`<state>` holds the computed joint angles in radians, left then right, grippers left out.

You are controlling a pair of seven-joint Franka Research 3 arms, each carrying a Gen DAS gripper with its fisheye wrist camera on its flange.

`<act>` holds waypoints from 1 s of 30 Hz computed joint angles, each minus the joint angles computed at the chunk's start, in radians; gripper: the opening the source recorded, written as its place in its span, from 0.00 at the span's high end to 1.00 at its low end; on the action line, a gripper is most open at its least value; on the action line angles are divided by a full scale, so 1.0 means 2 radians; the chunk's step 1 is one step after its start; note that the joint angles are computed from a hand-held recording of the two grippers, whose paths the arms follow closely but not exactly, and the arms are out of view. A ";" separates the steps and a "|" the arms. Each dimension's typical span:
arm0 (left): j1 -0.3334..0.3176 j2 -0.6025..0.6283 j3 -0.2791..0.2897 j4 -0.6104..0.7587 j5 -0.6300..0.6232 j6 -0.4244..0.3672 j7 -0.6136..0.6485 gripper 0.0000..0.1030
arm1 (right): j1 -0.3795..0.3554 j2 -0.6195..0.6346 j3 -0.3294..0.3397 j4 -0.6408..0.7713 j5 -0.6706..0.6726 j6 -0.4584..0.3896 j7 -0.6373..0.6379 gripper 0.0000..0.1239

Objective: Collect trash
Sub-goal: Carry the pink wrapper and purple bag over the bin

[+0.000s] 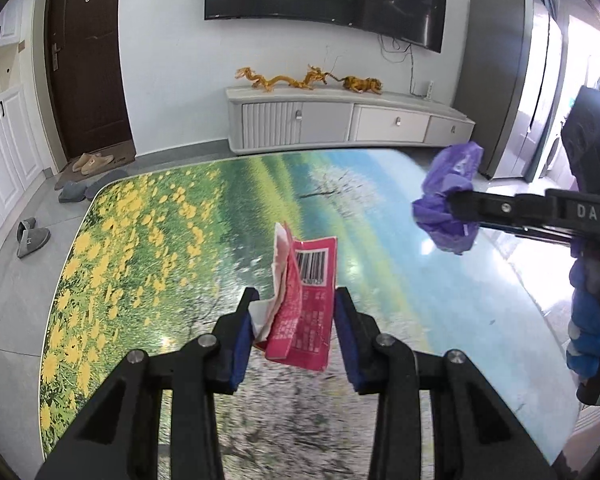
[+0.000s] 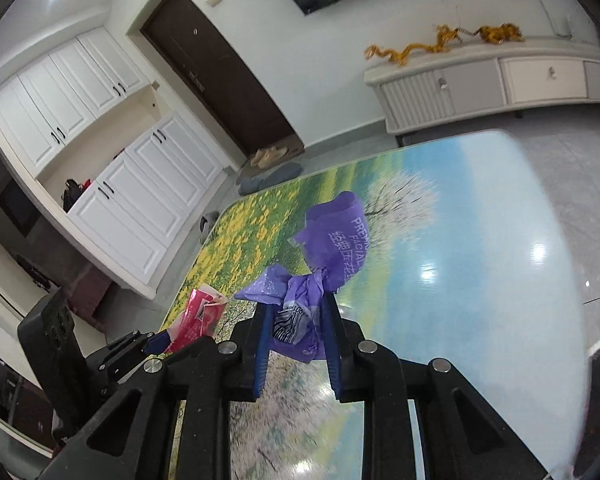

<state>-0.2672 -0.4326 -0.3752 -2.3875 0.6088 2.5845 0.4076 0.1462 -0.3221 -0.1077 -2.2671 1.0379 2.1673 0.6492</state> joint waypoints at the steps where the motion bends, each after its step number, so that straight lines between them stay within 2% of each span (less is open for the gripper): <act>1: 0.000 0.002 -0.005 0.007 0.003 -0.002 -0.003 0.65 | -0.005 -0.011 -0.005 -0.005 0.001 -0.001 -0.001 0.82; 7: -0.006 0.035 -0.029 0.060 0.028 -0.007 -0.027 0.65 | -0.039 -0.067 -0.037 -0.035 -0.008 0.018 -0.016 0.82; 14: -0.032 0.123 -0.037 0.152 0.068 -0.005 -0.046 0.66 | -0.078 -0.095 -0.069 -0.055 -0.039 0.072 -0.033 0.82; 22: -0.102 0.280 -0.023 0.317 0.090 -0.030 -0.007 0.66 | -0.121 -0.037 -0.096 -0.046 -0.059 0.106 -0.021 0.82; 30: -0.172 0.443 -0.003 0.502 0.035 -0.064 0.086 0.65 | -0.174 0.046 -0.099 -0.022 -0.083 0.097 0.004 0.82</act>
